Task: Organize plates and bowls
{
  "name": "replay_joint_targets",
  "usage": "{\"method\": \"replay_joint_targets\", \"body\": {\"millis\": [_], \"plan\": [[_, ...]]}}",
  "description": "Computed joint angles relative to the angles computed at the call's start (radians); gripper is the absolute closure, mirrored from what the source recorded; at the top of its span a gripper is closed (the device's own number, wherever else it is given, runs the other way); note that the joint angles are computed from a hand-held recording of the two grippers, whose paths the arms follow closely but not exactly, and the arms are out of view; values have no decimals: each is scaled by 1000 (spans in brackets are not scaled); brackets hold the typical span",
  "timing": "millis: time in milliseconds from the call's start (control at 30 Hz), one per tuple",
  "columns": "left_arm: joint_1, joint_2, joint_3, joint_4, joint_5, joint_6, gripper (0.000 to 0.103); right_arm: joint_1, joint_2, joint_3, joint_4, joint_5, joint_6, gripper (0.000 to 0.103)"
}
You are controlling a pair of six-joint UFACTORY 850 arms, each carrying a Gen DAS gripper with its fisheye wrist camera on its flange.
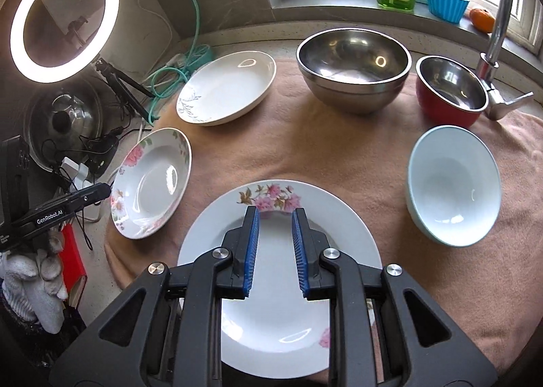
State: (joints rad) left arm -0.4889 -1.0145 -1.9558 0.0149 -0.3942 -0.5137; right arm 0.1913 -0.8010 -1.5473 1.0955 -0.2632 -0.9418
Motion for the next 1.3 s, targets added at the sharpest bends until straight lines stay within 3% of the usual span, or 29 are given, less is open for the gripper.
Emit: {"method": "replay_joint_targets", "body": {"millis": [100,167,233,333,500,733,900,1300], "plan": [[14,27,54,60,13,-77,79,20,-52,-92,-143,-49,112,82],[26,43,89,70,23,-106,79,39,-82,-143,-260,-45,208,63],[36,53,111,85,24,-130,79,59,-108,-190,-385,-46,318,56],[47,61,134,78,34,-139,79,80,-153,-266,-542,-79,457,56],[70,56,147,-65,52,-39,79,104,-232,-401,-672,-163,574,55],[84,35,132,-232,61,112,79,116,-330,-561,-704,-261,612,56],[90,21,121,-321,58,194,79,118,-410,-688,-735,-342,668,74],[107,-9,89,-459,36,329,79,117,-594,-998,-723,-525,729,74]]}}
